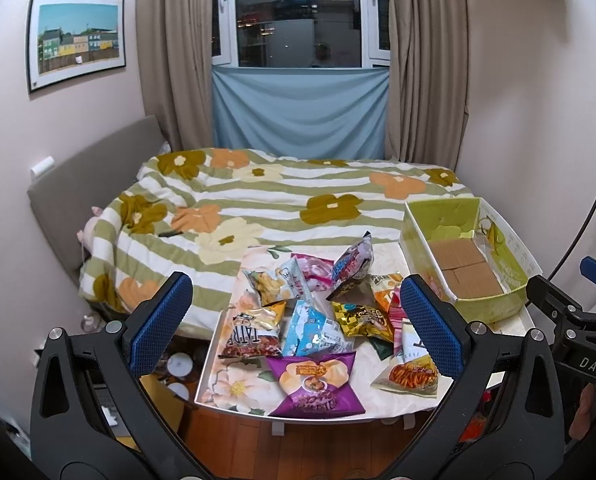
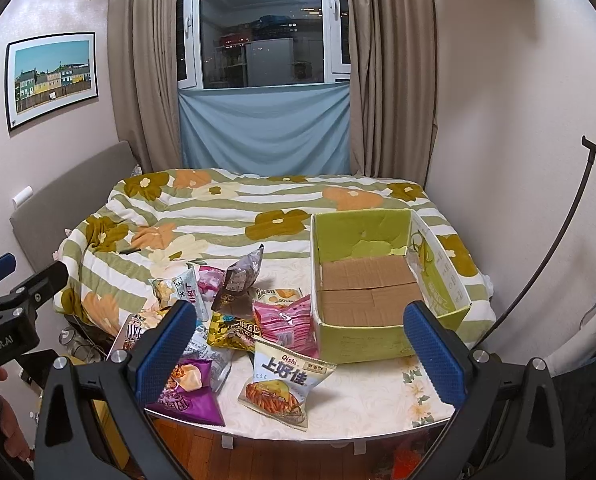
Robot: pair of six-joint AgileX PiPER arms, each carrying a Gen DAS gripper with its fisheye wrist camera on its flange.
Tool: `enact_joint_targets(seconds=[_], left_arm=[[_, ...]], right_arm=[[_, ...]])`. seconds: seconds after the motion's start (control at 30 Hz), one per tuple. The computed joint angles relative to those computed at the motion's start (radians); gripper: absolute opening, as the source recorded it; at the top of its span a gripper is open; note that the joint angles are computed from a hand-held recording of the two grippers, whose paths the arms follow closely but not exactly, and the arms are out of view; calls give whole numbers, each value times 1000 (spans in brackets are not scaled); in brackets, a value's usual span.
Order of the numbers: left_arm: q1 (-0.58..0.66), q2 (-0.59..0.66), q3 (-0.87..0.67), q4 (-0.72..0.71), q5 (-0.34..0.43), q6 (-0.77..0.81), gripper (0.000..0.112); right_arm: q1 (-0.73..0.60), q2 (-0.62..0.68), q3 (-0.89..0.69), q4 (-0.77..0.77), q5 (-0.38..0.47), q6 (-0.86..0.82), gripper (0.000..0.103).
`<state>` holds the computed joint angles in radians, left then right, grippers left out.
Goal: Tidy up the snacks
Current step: 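Grasp the purple chip bag with the left tool while the right tool grasps the Oishi bag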
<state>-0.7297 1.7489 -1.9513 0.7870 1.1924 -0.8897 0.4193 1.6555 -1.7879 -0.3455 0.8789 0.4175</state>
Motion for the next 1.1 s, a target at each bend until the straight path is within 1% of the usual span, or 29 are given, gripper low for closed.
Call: enact_joint_targets(seconds=[0.13, 0.23, 0.3, 0.37, 0.4, 0.47, 0.57, 0.67, 0.7, 0.73, 0.83, 0.87, 0.9, 1.0, 1.1], left_arm=[[0, 2, -3, -4, 1, 4, 102], [18, 14, -31, -27, 18, 32, 102], [31, 4, -19, -27, 19, 38, 102], [50, -9, 12, -40, 2, 40, 102], [82, -29, 54, -94, -44, 63, 102], [127, -44, 97, -181, -88, 97, 102], [201, -50, 183, -327, -164, 177, 102], [244, -36, 266, -429, -228, 244, 102], [258, -23, 294, -479, -253, 271, 102], [270, -13, 312, -519, -268, 292, 102], [312, 35, 365, -671, -325, 370, 102], [321, 54, 378, -707, -343, 388, 102], [329, 76, 388, -740, -360, 402, 102], [334, 134, 402, -775, -402, 410, 102], [336, 185, 398, -777, -417, 401, 102]], right_arm=[[1, -4, 8, -3, -1, -2, 103], [0, -3, 8, 0, 8, -4, 103], [0, -5, 9, 5, 14, -6, 103], [-5, -3, 11, 22, 19, -14, 103], [-6, -3, 20, 29, 22, -10, 103], [-7, 16, 8, 34, 49, 1, 103], [-15, 30, 31, 55, 67, 13, 103], [-37, 38, 81, 97, 55, 12, 103], [-54, 41, 111, 142, 39, -11, 103], [-68, 50, 106, 170, 46, -32, 103], [-103, 77, 144, 242, 20, -81, 103], [-121, 92, 162, 282, 0, -111, 103], [-133, 103, 169, 312, -15, -135, 103], [-174, 158, 183, 426, -53, -246, 103], [-201, 227, 170, 520, -69, -368, 103]])
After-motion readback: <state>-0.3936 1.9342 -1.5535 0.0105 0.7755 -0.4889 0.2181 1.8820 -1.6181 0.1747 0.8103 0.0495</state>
